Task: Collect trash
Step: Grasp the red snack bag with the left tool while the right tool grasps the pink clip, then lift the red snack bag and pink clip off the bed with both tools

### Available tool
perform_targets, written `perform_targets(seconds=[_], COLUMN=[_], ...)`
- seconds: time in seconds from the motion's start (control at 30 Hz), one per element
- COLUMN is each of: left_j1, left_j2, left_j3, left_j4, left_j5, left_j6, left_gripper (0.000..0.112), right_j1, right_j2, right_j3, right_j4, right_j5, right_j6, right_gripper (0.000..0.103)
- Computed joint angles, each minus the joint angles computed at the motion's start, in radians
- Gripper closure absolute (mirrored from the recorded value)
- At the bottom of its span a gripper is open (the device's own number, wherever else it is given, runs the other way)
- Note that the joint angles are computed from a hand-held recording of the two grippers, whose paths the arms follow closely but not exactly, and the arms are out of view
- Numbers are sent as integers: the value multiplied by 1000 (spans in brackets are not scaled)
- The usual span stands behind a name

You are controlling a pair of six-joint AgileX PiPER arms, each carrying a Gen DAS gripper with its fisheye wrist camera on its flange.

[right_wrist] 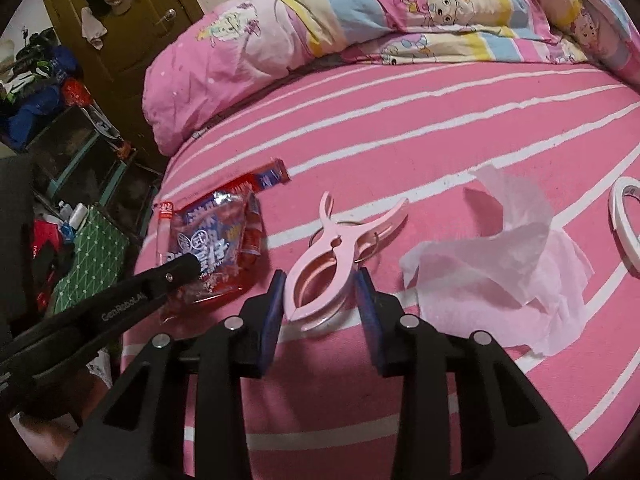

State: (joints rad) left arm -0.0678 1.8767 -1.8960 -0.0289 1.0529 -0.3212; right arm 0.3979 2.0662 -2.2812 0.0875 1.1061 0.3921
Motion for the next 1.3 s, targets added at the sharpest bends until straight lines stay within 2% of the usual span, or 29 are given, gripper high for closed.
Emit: perform_targets(seconds=[0.27, 0.5, 0.53, 0.57, 0.6, 0.83, 1.03, 1.2, 1.3], left_j1=[4, -20, -19, -16, -14, -105, -175, -347, -496], left_j2=[-145, -346, -388, -413, -450, -585, -648, -655, -640], left_j3=[155, 371, 411, 432, 464, 531, 522, 451, 401], left_j4=[-97, -142, -159, -174, -191, -131, -134, -38, 45], left_j5=[-60, -140, -149, -151, -155, -133, -93, -62, -44], left_j6=[0, -13, -15, -15, -17, -104, -161, -295, -395], left_gripper=[105, 107, 107, 107, 107, 107, 107, 107, 107], right_j1=[1, -1, -3, -4, -4, 2, -50, -145, -294], right_j2=[-191, -413, -435, -456, -475, -561, -705, -822, -920], right_j3=[235, 481, 503, 522, 539, 594, 649, 687, 720], right_j4=[22, 29, 36, 43, 43, 14, 43, 96, 187], right_j5=[-84, -183, -184, -180, -181, -168, -138, -92, -37], right_j6=[10, -21, -27, -30, -28, -21, -62, -104, -186], right_gripper=[68, 69, 71, 85, 89, 89, 89, 89, 89])
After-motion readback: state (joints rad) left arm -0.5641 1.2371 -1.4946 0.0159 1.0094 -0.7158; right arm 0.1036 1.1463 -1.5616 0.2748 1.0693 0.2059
